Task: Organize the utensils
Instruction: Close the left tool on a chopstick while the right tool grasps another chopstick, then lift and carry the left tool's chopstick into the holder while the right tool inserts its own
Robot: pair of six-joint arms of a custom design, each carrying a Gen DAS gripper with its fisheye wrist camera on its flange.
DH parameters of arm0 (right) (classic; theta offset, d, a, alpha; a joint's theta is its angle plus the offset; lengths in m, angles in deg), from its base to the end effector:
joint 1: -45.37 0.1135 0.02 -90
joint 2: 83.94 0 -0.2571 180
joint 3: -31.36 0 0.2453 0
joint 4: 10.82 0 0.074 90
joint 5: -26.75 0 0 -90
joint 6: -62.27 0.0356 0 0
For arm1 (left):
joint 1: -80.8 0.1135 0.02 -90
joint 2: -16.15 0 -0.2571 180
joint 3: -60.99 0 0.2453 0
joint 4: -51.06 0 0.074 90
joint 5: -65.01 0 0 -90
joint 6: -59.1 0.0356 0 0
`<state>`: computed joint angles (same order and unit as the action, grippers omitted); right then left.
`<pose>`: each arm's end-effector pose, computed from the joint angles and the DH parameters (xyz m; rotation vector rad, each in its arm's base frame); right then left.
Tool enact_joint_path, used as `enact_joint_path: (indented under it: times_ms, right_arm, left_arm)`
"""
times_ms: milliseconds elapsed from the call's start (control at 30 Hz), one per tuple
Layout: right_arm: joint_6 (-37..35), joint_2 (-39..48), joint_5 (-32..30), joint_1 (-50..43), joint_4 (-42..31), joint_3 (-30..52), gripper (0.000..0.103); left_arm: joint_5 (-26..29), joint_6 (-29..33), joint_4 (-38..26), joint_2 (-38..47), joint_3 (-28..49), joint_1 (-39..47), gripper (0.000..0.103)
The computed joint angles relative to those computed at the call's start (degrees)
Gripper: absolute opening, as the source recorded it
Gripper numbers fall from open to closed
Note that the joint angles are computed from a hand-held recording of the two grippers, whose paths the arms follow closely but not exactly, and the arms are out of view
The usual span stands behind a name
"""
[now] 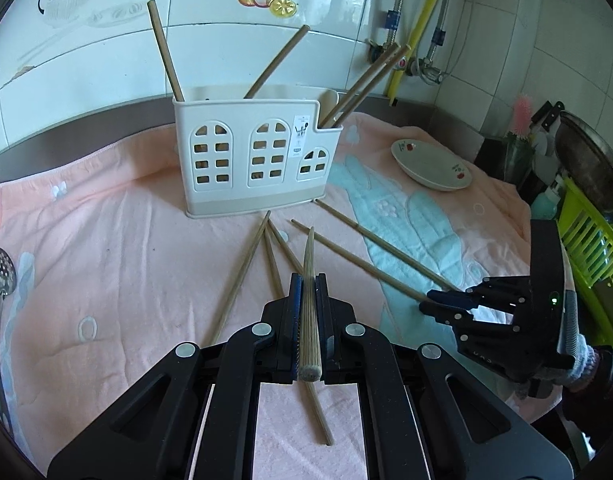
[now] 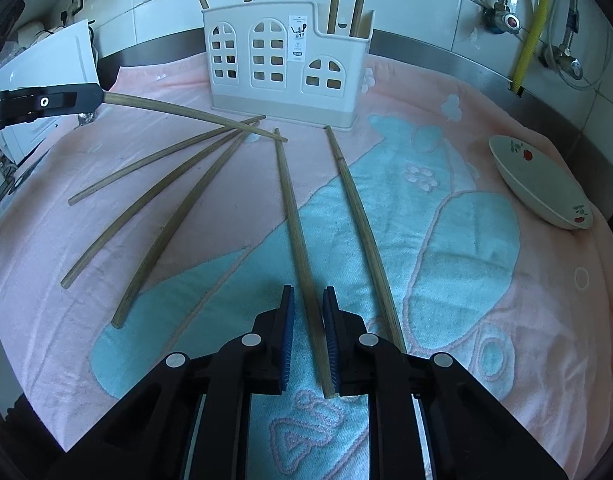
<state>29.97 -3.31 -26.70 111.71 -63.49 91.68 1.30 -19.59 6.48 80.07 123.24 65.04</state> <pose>0.1150 0.2097 0.1839 -0.0637 2.4467 -0.0557 0.2127 -0.0764 0.2608 0.7596 2.2198 -0.5815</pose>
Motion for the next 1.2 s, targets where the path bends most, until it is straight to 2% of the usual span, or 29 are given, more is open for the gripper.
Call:
enact_joint_path:
  times_ms: [133, 267, 500, 833, 900, 1067, 1200]
  right_arm:
    - [-0.92, 0.41, -0.24, -0.58, 0.75, 0.20, 0.014]
    - [-0.96, 1.84, 0.66, 0.19, -0.35, 1.41, 0.008]
    - [3.26, 1.42, 3.34, 2.88, -3.92, 3.40, 0.007]
    - [13.36, 0.76, 16.02, 11.69, -21.38, 16.28, 0.007]
    - [13.98, 0.89, 17.80, 12.55, -23.07, 18.59, 0.007]
    - [13.58, 2.61, 16.97, 12.25, -23.78, 21.00, 0.007]
    - [13.97, 3.86, 13.64, 12.19, -20.77, 18.48, 0.007]
  left_arm:
    - [0.65, 0.47, -0.70, -0.09, 0.73, 0.93, 0.005]
    - [1.25, 1.16, -1.51, -0.35, 1.51, 1.78, 0.005]
    - [2.42, 2.74, -3.42, -1.74, 2.82, 3.64, 0.005]
    - [5.16, 4.63, -6.19, -2.56, 5.52, 6.87, 0.005]
    - [5.37, 4.80, -6.57, -2.74, 5.78, 7.04, 0.005]
    - [6.46, 5.77, -7.86, -3.83, 6.12, 8.08, 0.005]
    - [7.33, 6.77, -8.65, -3.86, 6.49, 9.33, 0.005]
